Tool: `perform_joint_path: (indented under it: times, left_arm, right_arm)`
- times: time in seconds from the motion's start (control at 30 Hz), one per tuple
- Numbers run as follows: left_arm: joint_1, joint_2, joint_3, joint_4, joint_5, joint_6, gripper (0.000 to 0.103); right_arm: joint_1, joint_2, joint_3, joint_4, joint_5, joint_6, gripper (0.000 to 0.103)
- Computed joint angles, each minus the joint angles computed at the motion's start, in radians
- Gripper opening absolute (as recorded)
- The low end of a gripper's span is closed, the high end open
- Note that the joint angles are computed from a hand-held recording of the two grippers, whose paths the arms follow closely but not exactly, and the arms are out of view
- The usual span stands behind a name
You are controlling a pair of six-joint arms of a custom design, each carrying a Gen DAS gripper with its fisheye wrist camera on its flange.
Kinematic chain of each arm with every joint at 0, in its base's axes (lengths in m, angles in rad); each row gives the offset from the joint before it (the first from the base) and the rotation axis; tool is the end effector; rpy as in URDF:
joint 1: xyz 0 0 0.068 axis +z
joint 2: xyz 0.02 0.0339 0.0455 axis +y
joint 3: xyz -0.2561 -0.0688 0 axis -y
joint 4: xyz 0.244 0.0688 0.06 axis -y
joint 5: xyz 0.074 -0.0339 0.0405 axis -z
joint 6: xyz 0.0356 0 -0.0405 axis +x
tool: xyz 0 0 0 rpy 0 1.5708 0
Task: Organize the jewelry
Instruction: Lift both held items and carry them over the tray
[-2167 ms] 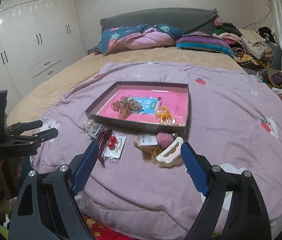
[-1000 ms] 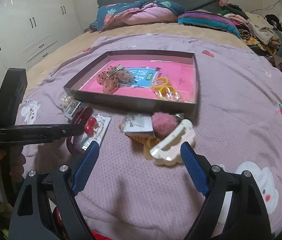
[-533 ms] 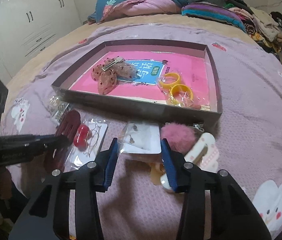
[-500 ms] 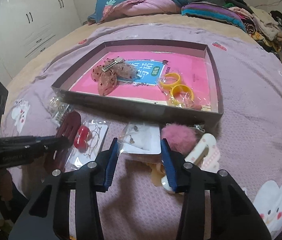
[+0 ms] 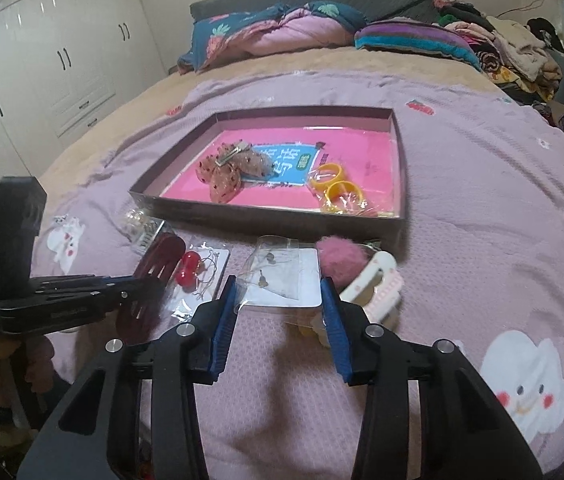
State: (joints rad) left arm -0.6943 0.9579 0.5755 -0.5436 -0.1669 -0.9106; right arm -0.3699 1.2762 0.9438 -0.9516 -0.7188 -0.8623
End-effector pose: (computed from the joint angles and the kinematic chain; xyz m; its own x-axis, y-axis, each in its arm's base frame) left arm 0.1475 -0.1151 0.2004 -0.8144 -0.3354 -0.4735 -0.1453 0.9079 -0.3933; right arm 0.2177 -0.0593 0.2390 -0.6566 -0.3583 -0.6637 -0.6150 0.7637 0.1962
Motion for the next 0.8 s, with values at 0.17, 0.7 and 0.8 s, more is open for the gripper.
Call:
perform_joint_path:
  times: [0.17,0.7,0.8]
  left_arm:
    - [-0.049,-0.012,0.020,-0.040,-0.041,-0.027,0.004]
    - [-0.181,0.046,0.202,-0.166,-0.200,-0.040,0.004]
    - [-0.179,0.072,0.241,-0.170,-0.212,-0.018,0.004]
  right_arm:
    - [-0.074,-0.008,0.030,-0.089,-0.040,-0.079,0.040]
    - [-0.257,0.018,0.117,-0.228,-0.135,-0.230,0.040]
    - [-0.280,0.030,0.145,-0.245,-0.156,-0.238,0.040]
